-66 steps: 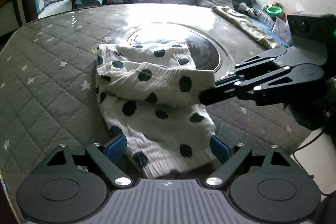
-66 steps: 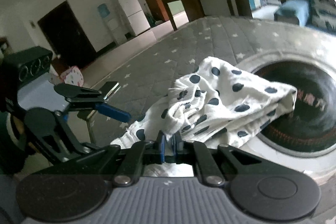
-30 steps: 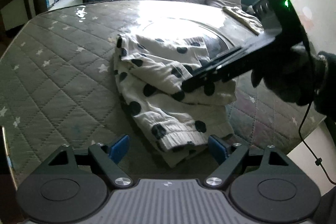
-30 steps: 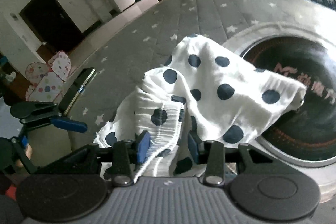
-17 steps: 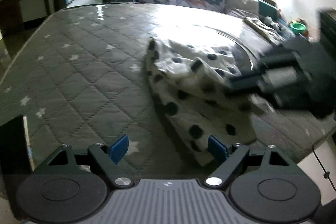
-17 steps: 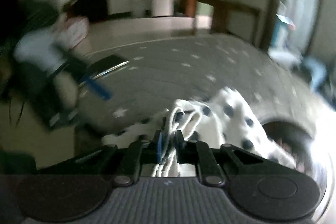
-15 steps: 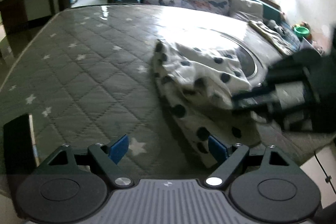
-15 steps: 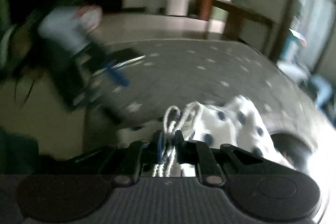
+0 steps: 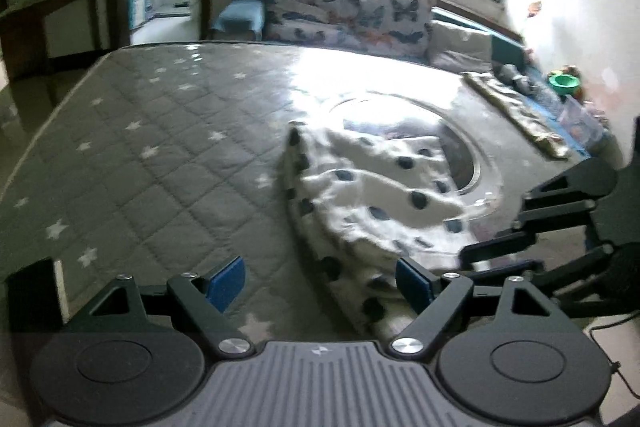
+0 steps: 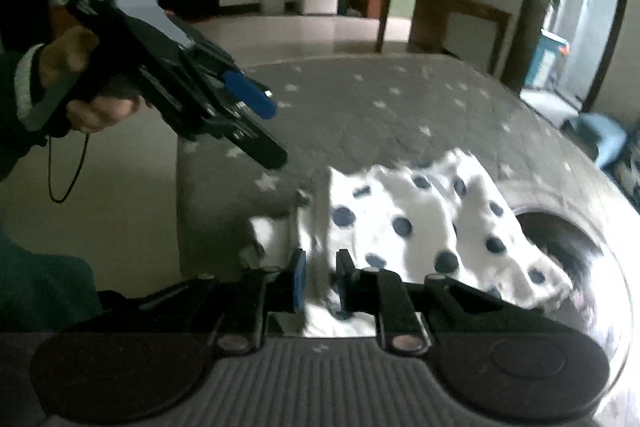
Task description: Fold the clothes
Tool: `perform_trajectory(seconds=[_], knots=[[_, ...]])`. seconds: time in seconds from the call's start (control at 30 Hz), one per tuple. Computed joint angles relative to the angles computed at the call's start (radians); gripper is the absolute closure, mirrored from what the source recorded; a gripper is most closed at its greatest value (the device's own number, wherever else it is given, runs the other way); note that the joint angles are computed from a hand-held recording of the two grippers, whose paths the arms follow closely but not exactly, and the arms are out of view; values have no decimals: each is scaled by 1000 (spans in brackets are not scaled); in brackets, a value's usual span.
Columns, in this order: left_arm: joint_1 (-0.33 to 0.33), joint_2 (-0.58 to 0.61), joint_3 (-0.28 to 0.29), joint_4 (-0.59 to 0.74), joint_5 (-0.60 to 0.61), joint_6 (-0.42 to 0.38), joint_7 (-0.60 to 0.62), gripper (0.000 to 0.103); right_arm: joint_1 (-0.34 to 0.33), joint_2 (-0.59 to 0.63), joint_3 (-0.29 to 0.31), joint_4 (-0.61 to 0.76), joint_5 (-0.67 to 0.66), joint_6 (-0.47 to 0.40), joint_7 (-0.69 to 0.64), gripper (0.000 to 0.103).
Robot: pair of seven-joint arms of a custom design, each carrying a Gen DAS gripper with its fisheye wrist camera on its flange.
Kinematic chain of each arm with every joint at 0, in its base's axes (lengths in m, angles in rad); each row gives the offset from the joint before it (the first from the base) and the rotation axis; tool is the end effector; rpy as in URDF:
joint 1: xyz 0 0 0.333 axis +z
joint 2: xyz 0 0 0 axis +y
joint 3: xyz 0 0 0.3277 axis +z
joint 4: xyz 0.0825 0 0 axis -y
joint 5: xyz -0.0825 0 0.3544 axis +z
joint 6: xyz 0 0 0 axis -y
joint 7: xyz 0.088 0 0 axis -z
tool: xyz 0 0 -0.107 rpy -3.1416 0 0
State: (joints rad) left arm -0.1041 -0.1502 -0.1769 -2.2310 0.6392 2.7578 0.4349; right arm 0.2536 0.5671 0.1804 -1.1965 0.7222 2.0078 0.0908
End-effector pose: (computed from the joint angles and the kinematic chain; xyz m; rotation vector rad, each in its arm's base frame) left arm 0.4860 -0.1705 0.5310 -2.0575 1.4676 -0.8010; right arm 0.6547 0.3052 0.5185 -2.3244 -0.0779 -0.0378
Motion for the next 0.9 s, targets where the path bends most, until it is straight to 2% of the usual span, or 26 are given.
perform_trajectory(seconds=[0.1,0.17,0.23,0.3,0.37,0.47,0.53,0.6,0.67,0.73,0.8,0.9], knots=[[-5,25,7,11,-22,34,29,19,-3,9,-10,19,-12,-9,26,85],[-5,44,11,22,-38,53,40,19,2,10,-14,14,-28,1,23,80],[-6,63,17,29,-69,80,56,19,5,20,-13,19,-37,-1,28,80],[-4,81,22,36,-92,114,74,19,3,8,-3,-15,-17,37,0,80],[-2,100,22,51,-102,123,88,24,3,5,-2,-24,-14,46,-8,81],[-5,118,27,54,-179,148,153,34,2,-2,0,-37,-9,56,-27,81],[-8,133,26,61,-239,148,203,46,6,2,-4,-30,-21,48,-25,81],[-8,144,23,66,-271,149,227,55,7,3,-5,-32,-23,50,-26,80],[-6,150,20,70,-261,140,214,60,8,7,-5,-30,-23,51,-25,80],[-4,148,19,72,-243,131,194,76,8,11,-4,-30,-23,53,-22,81],[-2,139,19,67,-235,124,179,84,3,10,-1,-30,-16,48,-25,84],[-1,112,20,45,-238,143,172,88,-13,-5,6,-45,11,50,-50,85]])
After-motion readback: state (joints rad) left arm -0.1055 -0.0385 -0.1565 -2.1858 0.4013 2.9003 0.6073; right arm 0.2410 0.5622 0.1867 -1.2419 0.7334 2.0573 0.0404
